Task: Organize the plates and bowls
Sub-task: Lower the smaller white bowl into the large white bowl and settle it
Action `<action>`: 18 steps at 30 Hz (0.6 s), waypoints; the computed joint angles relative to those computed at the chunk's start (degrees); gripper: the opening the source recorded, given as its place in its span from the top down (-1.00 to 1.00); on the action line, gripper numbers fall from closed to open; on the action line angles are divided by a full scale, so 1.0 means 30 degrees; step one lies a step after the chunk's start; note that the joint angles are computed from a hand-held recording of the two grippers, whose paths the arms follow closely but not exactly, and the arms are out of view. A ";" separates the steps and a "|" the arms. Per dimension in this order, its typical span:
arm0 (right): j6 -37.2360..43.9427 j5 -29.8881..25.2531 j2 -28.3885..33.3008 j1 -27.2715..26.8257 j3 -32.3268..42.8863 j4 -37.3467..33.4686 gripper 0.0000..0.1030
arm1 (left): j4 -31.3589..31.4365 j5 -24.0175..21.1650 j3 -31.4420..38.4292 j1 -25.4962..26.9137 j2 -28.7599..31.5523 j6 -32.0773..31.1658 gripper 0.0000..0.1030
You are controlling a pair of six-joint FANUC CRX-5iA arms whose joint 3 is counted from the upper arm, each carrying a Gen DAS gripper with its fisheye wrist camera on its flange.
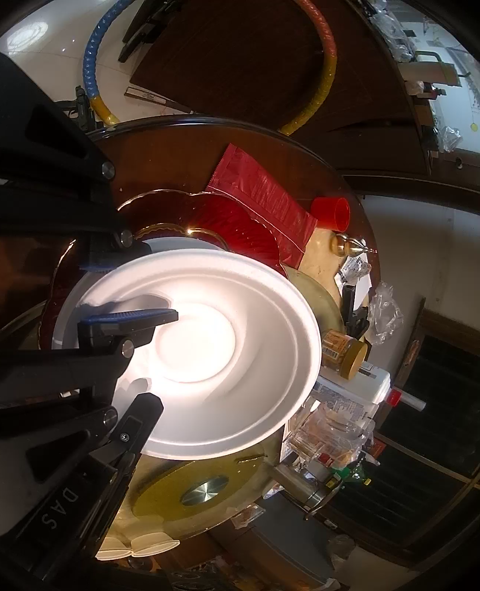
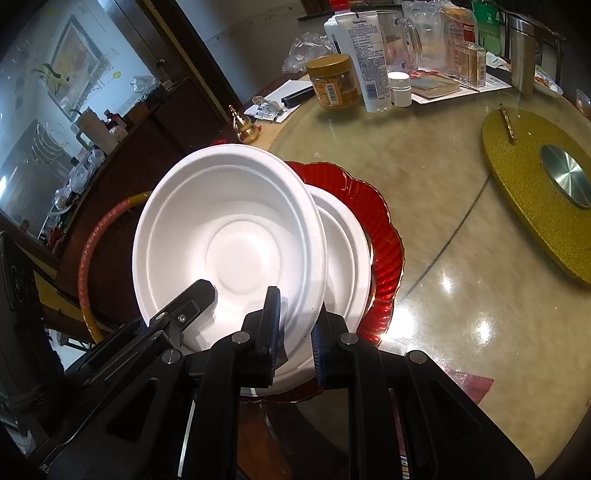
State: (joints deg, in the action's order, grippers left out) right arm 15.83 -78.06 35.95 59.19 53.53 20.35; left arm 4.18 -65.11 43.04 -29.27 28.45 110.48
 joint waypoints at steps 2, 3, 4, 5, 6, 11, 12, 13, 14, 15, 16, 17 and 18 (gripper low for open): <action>0.0043 -0.0043 0.0015 -0.0027 0.0045 -0.0061 0.71 | -0.0021 -0.0147 0.0199 -0.0024 0.0106 0.0026 0.70; 0.0075 -0.0102 0.0050 -0.0029 0.0111 -0.0063 0.71 | -0.0010 -0.0157 0.0195 -0.0019 0.0107 0.0020 0.70; 0.0106 -0.0118 0.0069 -0.0043 0.0140 -0.0091 0.71 | -0.0007 -0.0165 0.0189 -0.0019 0.0102 0.0029 0.70; 0.0162 -0.0198 0.0125 -0.0055 0.0252 -0.0114 0.71 | -0.0023 -0.0202 0.0223 -0.0030 0.0115 0.0035 0.70; 0.0201 -0.0243 0.0150 -0.0063 0.0290 -0.0110 0.70 | -0.0018 -0.0200 0.0226 -0.0027 0.0120 0.0005 0.70; 0.0230 -0.0303 0.0172 -0.0072 0.0335 -0.0149 0.70 | -0.0097 -0.0409 0.0494 -0.0071 0.0260 -0.0045 0.70; 0.0246 -0.0304 0.0166 -0.0085 0.0330 -0.0165 0.70 | -0.0082 -0.0435 0.0512 -0.0068 0.0268 -0.0035 0.70; 0.0224 -0.0308 0.0143 -0.0074 0.0294 -0.0149 0.70 | -0.0066 -0.0435 0.0520 -0.0067 0.0276 -0.0066 0.70; 0.0230 -0.0307 0.0140 -0.0077 0.0287 -0.0154 0.70 | -0.0089 -0.0460 0.0558 -0.0082 0.0299 -0.0076 0.69; 0.0233 -0.0287 0.0110 -0.0085 0.0239 -0.0177 0.70 | -0.0133 -0.0497 0.0603 -0.0102 0.0316 -0.0060 0.69; 0.0230 -0.0292 0.0090 -0.0097 0.0207 -0.0191 0.70 | -0.0109 -0.0507 0.0617 -0.0098 0.0329 -0.0081 0.69; 0.0226 -0.0289 0.0077 -0.0100 0.0183 -0.0189 0.70 | -0.0109 -0.0523 0.0634 -0.0104 0.0341 -0.0074 0.69; 0.0216 -0.0284 0.0058 -0.0100 0.0149 -0.0181 0.70 | -0.0129 -0.0534 0.0658 -0.0114 0.0351 -0.0069 0.69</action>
